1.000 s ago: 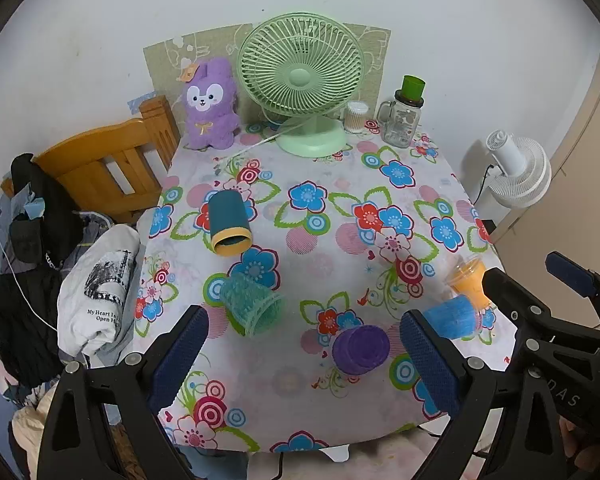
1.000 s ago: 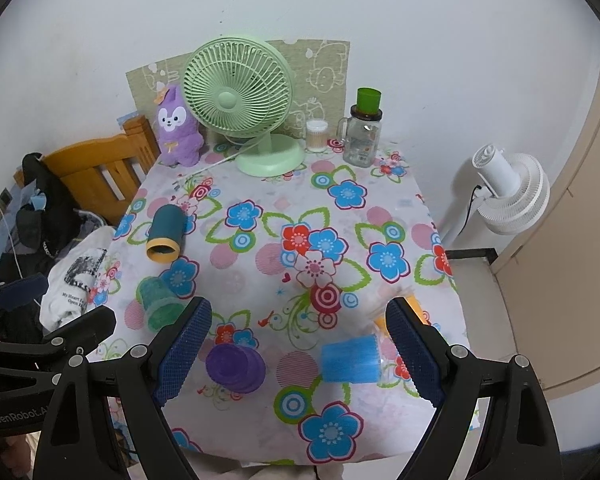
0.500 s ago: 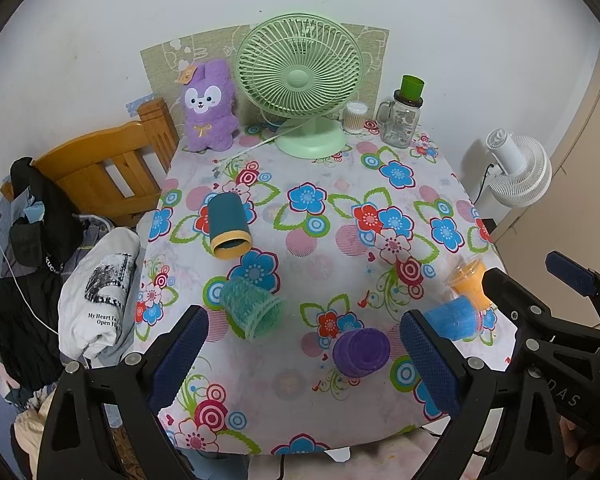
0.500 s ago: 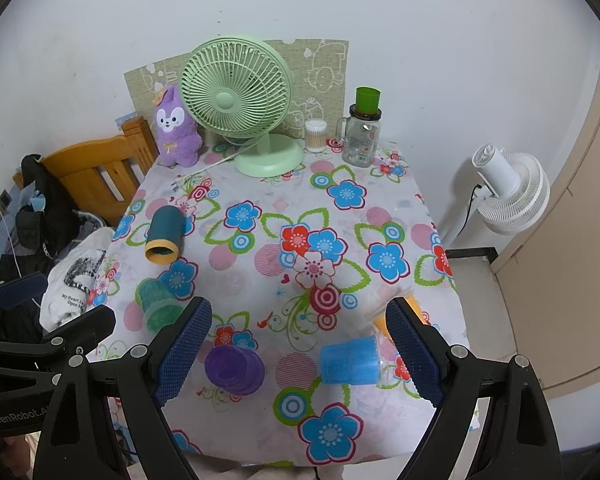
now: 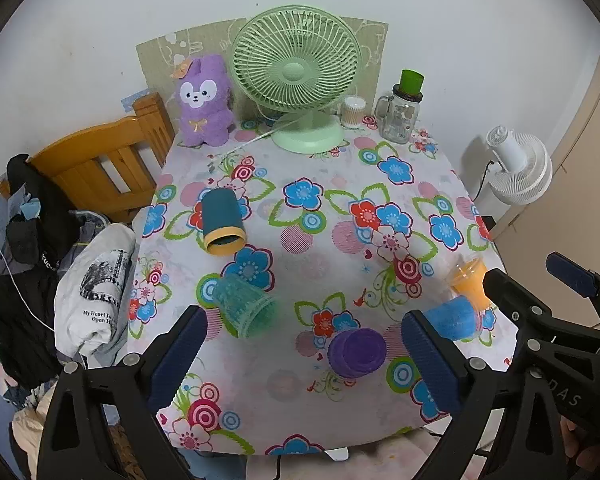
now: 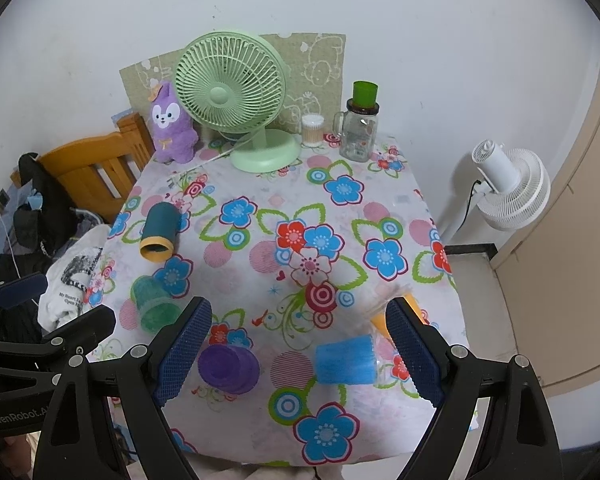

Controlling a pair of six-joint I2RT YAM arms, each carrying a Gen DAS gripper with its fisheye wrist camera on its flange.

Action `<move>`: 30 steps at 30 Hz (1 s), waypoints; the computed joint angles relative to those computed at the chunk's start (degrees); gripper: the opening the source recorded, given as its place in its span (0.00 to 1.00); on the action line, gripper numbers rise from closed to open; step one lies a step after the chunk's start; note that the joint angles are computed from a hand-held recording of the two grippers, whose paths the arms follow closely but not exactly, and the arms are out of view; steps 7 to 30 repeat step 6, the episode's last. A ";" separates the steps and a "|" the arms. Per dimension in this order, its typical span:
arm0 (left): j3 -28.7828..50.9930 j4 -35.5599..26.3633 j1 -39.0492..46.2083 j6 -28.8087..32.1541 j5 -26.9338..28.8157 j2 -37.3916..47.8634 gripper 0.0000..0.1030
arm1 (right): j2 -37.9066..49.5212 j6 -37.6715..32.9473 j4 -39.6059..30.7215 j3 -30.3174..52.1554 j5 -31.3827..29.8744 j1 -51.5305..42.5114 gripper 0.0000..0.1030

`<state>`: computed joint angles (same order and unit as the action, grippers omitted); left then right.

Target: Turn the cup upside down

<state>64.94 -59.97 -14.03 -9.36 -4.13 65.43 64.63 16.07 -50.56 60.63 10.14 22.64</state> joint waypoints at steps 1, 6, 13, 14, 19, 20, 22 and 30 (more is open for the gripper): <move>-0.23 0.33 -0.29 -0.27 -0.10 0.30 0.96 | 0.03 0.04 0.10 -0.24 -0.08 -0.07 0.88; -1.15 1.58 -1.72 -1.43 -1.38 1.57 0.98 | 0.94 -1.10 0.53 -0.83 -1.32 -1.85 0.88; -1.15 1.58 -1.72 -1.43 -1.38 1.57 0.98 | 0.94 -1.10 0.53 -0.83 -1.32 -1.85 0.88; -1.15 1.58 -1.72 -1.43 -1.38 1.57 0.98 | 0.94 -1.10 0.53 -0.83 -1.32 -1.85 0.88; -1.15 1.58 -1.72 -1.43 -1.38 1.57 0.98 | 0.94 -1.10 0.53 -0.83 -1.32 -1.85 0.88; -1.15 1.58 -1.72 -1.43 -1.38 1.57 0.98 | 0.94 -1.10 0.53 -0.83 -1.32 -1.85 0.88; -1.15 1.58 -1.72 -1.43 -1.38 1.57 0.98 | 0.94 -1.10 0.53 -0.83 -1.32 -1.85 0.88; -1.15 1.58 -1.72 -1.43 -1.38 1.57 0.98 | 0.94 -1.10 0.53 -0.83 -1.32 -1.85 0.88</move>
